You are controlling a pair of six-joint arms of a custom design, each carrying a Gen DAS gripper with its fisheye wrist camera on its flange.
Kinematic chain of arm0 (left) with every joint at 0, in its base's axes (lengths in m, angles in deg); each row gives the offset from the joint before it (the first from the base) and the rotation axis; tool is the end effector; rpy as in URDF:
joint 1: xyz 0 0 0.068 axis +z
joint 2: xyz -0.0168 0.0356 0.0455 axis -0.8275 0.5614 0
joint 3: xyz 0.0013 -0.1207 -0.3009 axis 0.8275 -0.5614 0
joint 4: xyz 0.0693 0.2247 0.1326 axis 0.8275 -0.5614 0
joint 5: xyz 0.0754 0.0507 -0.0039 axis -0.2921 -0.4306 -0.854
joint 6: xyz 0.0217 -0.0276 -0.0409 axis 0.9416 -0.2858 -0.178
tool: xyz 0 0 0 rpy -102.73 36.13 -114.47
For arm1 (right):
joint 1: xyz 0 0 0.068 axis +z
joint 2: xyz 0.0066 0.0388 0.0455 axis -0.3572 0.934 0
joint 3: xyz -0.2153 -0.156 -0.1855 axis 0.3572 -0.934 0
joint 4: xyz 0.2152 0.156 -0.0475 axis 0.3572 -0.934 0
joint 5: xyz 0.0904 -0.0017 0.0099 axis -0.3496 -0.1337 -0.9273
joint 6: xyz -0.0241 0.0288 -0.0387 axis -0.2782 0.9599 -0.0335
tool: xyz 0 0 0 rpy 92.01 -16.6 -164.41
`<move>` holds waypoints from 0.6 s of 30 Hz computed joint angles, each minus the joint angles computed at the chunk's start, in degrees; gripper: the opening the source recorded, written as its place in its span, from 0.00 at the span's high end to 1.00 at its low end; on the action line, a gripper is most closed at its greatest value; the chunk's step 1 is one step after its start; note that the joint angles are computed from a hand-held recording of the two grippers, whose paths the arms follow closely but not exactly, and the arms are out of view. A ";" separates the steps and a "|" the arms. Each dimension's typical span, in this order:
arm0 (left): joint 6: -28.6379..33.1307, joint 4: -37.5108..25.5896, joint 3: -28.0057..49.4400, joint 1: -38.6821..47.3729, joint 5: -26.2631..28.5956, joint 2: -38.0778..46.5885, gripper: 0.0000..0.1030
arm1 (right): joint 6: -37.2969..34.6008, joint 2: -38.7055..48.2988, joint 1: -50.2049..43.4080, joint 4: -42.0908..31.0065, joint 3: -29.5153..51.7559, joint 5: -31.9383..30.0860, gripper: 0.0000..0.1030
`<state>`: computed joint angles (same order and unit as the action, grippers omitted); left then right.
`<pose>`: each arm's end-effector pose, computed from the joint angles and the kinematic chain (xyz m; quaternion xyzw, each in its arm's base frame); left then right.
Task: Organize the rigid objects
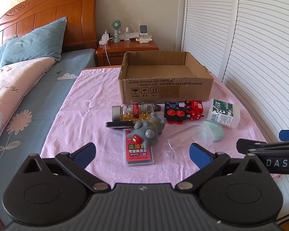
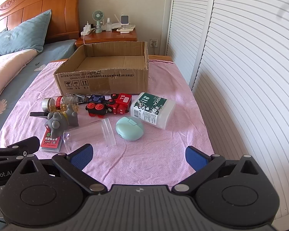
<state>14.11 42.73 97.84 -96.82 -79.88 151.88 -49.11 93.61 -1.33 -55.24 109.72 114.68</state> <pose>0.2193 -0.1825 0.2476 0.2158 0.8873 -0.0984 0.3956 0.1582 0.0376 0.3152 0.1938 0.9177 -0.1092 0.3290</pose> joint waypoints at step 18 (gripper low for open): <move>1.41 1.65 -0.39 0.78 1.05 0.08 0.00 | -2.26 0.47 -1.04 1.08 0.25 -0.24 0.00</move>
